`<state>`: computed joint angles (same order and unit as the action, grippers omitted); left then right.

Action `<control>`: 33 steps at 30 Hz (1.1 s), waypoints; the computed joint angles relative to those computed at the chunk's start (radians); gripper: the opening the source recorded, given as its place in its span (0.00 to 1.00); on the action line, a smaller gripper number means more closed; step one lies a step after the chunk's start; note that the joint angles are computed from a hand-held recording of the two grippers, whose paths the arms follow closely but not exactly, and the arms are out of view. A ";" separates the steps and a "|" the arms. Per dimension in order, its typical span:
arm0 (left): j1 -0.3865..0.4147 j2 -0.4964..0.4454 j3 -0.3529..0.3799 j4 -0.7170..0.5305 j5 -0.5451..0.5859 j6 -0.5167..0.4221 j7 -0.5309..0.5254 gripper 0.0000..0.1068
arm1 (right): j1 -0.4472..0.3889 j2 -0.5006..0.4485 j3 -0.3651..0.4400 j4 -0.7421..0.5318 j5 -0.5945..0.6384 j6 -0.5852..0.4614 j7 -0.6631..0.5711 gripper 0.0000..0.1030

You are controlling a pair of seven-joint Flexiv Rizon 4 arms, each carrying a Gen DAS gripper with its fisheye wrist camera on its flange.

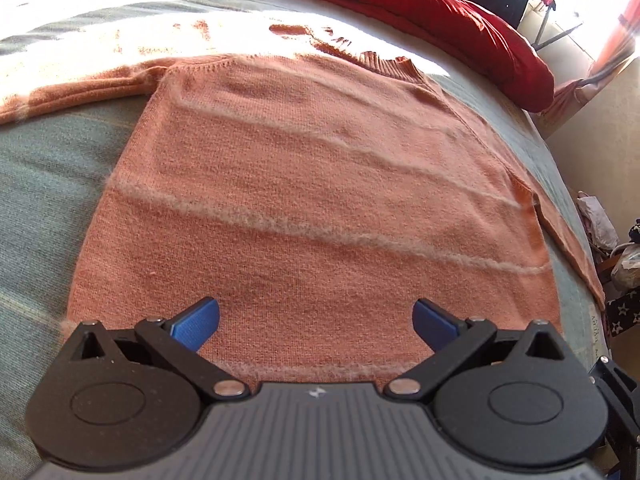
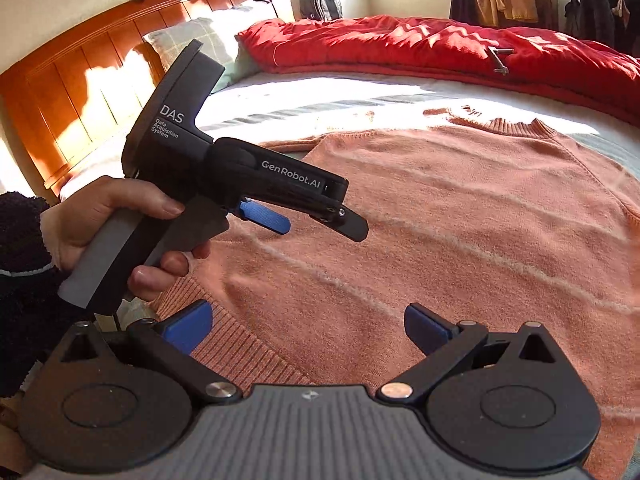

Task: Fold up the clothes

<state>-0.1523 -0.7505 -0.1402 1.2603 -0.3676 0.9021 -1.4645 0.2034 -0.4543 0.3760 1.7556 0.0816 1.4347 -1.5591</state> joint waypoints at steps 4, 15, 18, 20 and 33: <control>0.033 0.060 -0.031 0.131 -0.049 0.076 0.030 0.95 | -0.025 -0.006 0.022 -0.001 0.021 0.037 -0.003 1.00; 0.099 0.259 -0.098 0.450 -0.261 0.176 0.132 0.96 | -0.114 0.012 0.125 -0.047 0.204 -0.047 -0.165 1.00; 0.087 0.296 -0.101 0.535 -0.321 0.217 0.176 0.95 | -0.078 0.032 0.080 -0.032 0.206 -0.026 -0.147 1.00; 0.094 0.340 -0.125 0.610 -0.398 0.264 0.243 0.95 | -0.064 0.041 0.060 -0.024 0.202 -0.018 -0.137 1.00; 0.008 0.273 -0.031 0.492 -0.238 0.250 0.150 0.96 | -0.026 0.068 0.001 0.030 0.112 0.012 -0.056 1.00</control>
